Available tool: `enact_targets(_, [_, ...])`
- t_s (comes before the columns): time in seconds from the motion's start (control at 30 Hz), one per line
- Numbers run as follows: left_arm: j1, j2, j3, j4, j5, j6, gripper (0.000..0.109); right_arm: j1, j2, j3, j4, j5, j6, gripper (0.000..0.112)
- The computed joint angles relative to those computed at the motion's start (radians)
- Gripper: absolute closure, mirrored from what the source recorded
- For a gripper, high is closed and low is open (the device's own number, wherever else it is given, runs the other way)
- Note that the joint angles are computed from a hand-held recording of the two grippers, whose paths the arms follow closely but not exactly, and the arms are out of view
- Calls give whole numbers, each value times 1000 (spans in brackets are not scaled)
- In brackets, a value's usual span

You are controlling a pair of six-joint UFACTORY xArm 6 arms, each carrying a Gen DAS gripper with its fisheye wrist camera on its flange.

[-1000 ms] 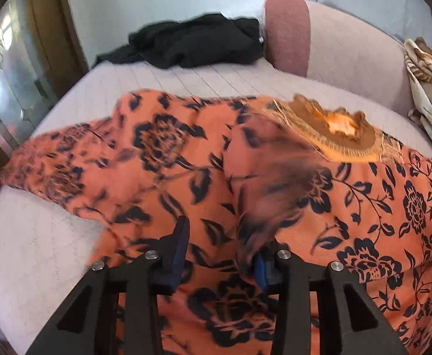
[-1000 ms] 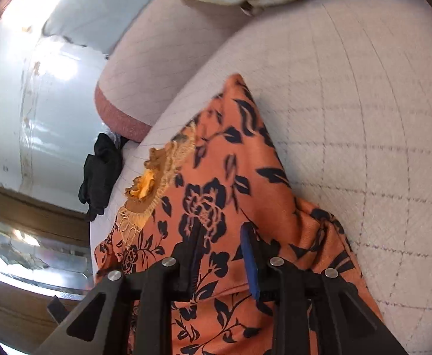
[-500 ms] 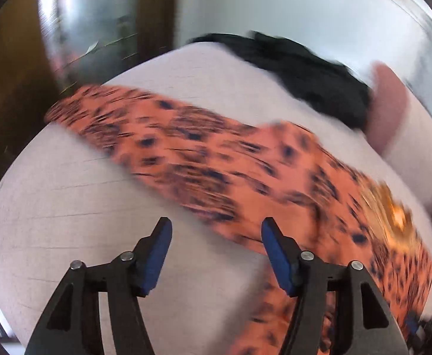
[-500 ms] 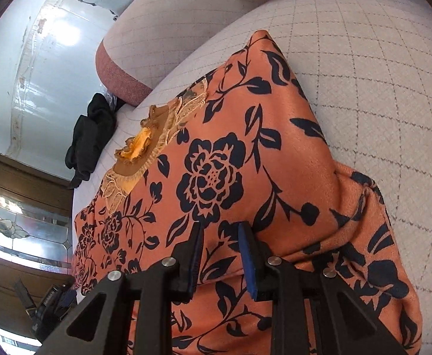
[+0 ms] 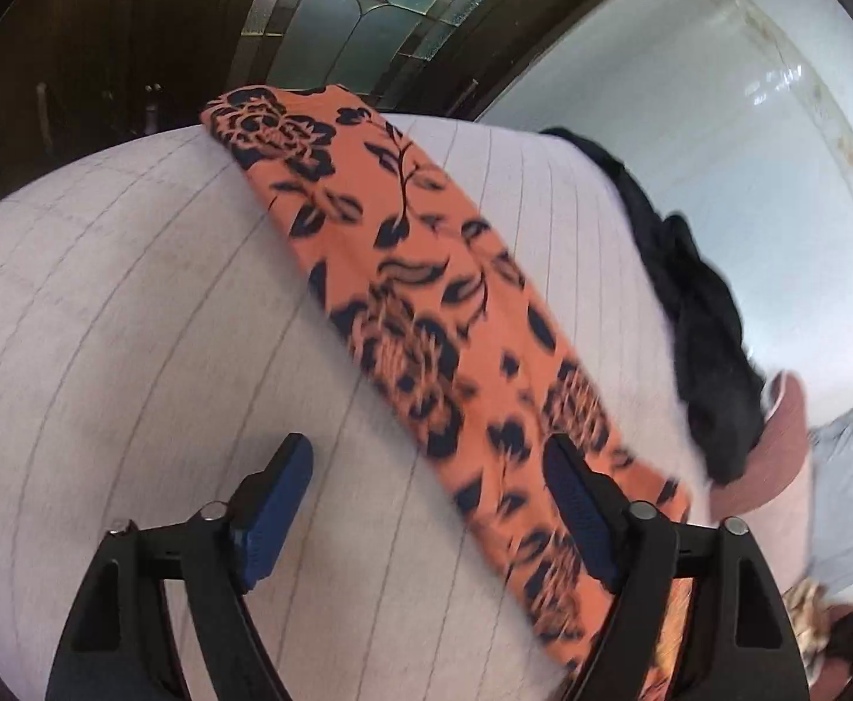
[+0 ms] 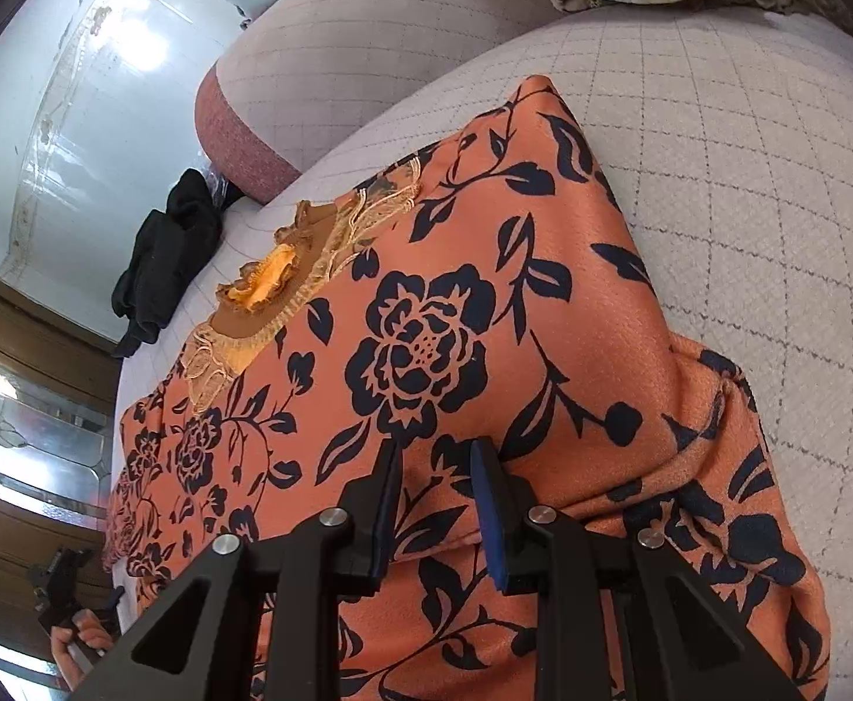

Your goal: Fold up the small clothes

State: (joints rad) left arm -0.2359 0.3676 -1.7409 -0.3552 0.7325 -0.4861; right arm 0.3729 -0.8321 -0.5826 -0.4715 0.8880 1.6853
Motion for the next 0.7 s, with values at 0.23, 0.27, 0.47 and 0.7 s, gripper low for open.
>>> enact_targets(0.23, [10,126,-134,-6,-88,-7,33,11,26,-20,-29,28,1,84])
enact_targets(0.27, [10,120,-123,23,-106,-10,44,9,28,-20,-30,27,0,84])
enact_targets(0.47, [4,133,-142,101,-95,-29,103,11,52,-43,-41,49,-19,84])
enact_targets(0.7, [-169,-26,-93,337,-153,106,103,14,51,-51,-47,58,-3,84])
